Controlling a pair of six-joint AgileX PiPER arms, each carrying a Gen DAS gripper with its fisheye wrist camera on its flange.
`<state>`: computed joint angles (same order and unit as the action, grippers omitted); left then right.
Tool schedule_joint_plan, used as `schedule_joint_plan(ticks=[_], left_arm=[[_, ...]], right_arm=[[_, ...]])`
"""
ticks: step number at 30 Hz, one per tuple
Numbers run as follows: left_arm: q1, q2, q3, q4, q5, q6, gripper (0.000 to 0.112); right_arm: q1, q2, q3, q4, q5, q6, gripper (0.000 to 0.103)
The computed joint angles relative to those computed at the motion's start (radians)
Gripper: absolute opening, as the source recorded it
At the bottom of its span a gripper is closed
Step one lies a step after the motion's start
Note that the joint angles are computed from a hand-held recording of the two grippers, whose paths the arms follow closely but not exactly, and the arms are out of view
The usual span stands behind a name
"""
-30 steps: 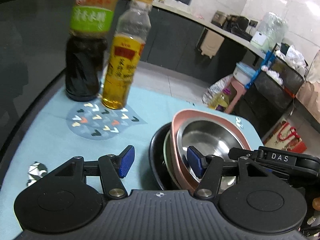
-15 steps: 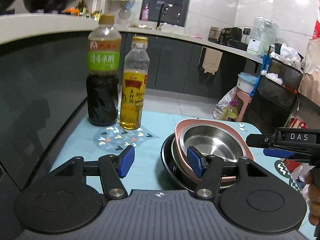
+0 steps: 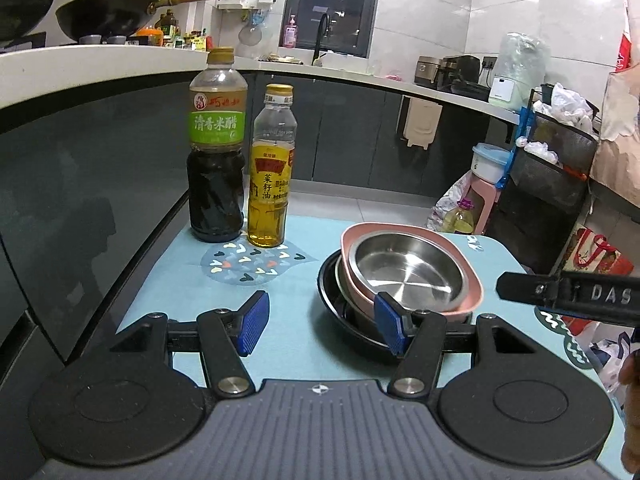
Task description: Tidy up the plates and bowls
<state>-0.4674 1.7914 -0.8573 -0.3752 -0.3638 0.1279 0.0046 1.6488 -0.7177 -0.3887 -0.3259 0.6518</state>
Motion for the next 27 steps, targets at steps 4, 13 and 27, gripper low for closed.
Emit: schedule_joint_plan(ticks=[4, 13, 27], left_arm=[[-0.025, -0.046, 0.059, -0.037, -0.016, 0.031, 0.054], [-0.09, -0.155, 0.231, -0.055, -0.094, 0.023, 0.054], [-0.241, -0.308, 0.427, -0.224, -0.205, 0.16, 0.055]], right_arm=[[0.053, -0.046, 0.065, 0.202, -0.013, -0.19, 0.047], [0.257, -0.14, 0.23, 0.913, -0.17, -0.8, 0.047], [0.482, -0.249, 0.37, 1.278, -0.355, -1.01, 0.047]])
